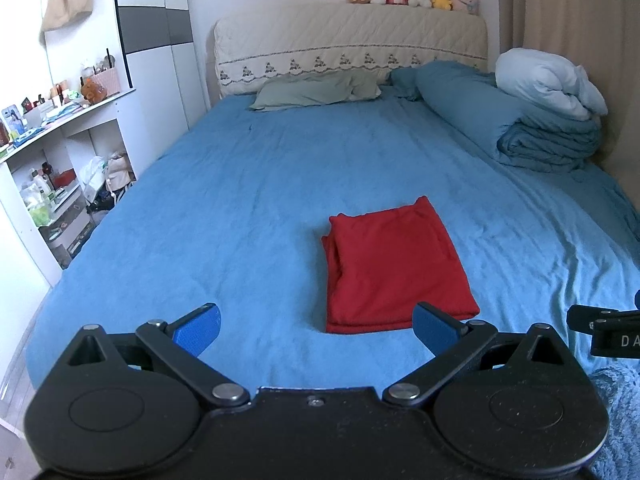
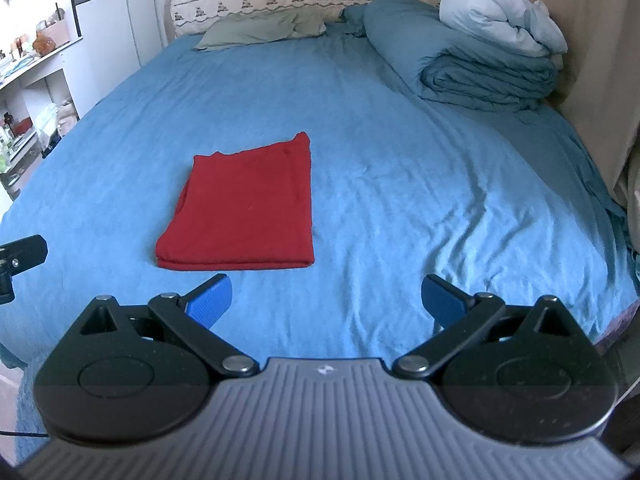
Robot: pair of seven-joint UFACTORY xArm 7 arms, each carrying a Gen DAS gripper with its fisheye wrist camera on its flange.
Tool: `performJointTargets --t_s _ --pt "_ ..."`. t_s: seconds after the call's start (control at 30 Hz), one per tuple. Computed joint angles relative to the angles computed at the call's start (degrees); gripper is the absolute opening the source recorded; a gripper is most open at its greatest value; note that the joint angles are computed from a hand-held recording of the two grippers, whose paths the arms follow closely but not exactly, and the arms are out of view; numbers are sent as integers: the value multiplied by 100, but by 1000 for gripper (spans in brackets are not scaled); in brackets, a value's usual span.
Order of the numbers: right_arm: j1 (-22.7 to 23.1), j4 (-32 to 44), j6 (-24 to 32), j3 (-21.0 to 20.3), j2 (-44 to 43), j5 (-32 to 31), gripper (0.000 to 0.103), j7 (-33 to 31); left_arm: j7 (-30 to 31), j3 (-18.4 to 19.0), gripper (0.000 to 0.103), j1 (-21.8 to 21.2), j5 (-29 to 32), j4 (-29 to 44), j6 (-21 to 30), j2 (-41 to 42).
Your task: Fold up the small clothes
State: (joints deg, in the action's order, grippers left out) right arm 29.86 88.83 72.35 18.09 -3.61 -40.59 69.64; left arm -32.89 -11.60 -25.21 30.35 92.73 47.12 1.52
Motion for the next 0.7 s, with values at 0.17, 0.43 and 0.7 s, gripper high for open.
performJointTargets --t_s 0.17,0.43,0.7 --pt "26 63 62 7 52 -62 103 33 39 -2 103 4 14 -18 -18 -11" --pt "61 49 59 -2 45 -93 103 86 75 13 103 8 12 13 -28 -10" --pt "83 79 102 15 59 -145 103 125 35 -6 103 37 50 -56 -80 -68"
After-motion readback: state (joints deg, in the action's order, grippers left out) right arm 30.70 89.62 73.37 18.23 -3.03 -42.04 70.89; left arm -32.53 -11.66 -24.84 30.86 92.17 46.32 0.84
